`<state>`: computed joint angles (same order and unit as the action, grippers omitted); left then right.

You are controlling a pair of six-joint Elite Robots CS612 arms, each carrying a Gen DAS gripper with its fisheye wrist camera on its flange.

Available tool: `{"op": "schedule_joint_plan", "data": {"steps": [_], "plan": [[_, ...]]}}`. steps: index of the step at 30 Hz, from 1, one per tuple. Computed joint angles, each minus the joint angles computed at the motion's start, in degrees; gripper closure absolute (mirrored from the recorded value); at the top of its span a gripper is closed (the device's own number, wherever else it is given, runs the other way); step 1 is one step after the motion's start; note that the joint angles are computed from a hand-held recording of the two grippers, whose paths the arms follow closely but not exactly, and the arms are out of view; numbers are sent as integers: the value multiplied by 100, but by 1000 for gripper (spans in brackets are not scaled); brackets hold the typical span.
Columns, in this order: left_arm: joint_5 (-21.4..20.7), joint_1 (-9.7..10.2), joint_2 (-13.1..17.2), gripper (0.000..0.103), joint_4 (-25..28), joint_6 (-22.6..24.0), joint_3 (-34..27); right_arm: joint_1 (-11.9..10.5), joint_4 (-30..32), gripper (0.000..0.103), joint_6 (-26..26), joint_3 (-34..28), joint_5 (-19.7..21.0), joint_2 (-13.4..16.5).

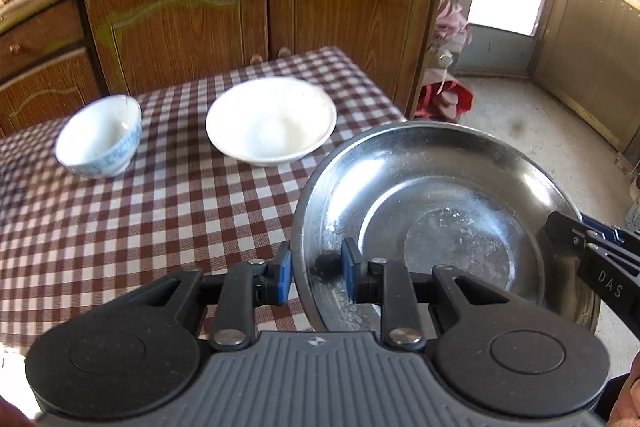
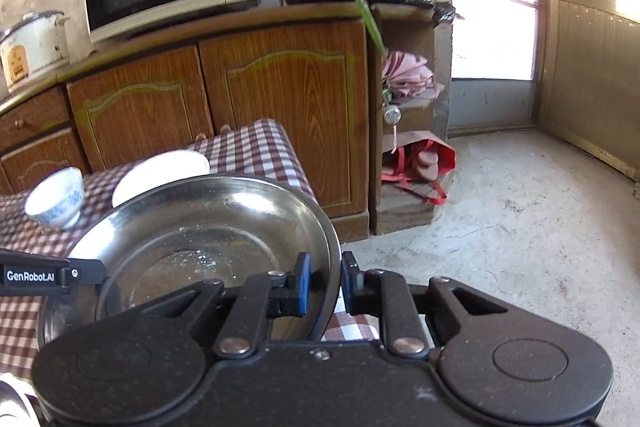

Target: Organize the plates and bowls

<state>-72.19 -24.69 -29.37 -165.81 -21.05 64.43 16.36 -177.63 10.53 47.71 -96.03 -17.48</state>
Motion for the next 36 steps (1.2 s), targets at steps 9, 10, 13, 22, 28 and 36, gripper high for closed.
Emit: {"op": "schedule_joint_plan", "data": {"steps": [9, 10, 13, 22, 28, 36], "plan": [[76, -121, -477, 77, -546, -63, 764, 72, -718, 81, -88, 1060, -236, -645], [102, -136, -526, 77, -590, -63, 839, 76, -776, 81, -106, 1145, -241, -697], [196, -183, -652, 76, -700, -56, 1040, 97, -909, 81, -136, 1387, -261, -853], [429, -261, -914, 76, -978, -13, 1481, 179, -1177, 81, -200, 1835, -324, -1130], [526, -288, -1039, 76, -1172, -10, 1719, 226, -1269, 81, -241, 1991, -329, -1233], [575, -286, -1166, 76, -1338, -48, 1949, 308, -1363, 81, -314, 2103, -370, -1305]]}}
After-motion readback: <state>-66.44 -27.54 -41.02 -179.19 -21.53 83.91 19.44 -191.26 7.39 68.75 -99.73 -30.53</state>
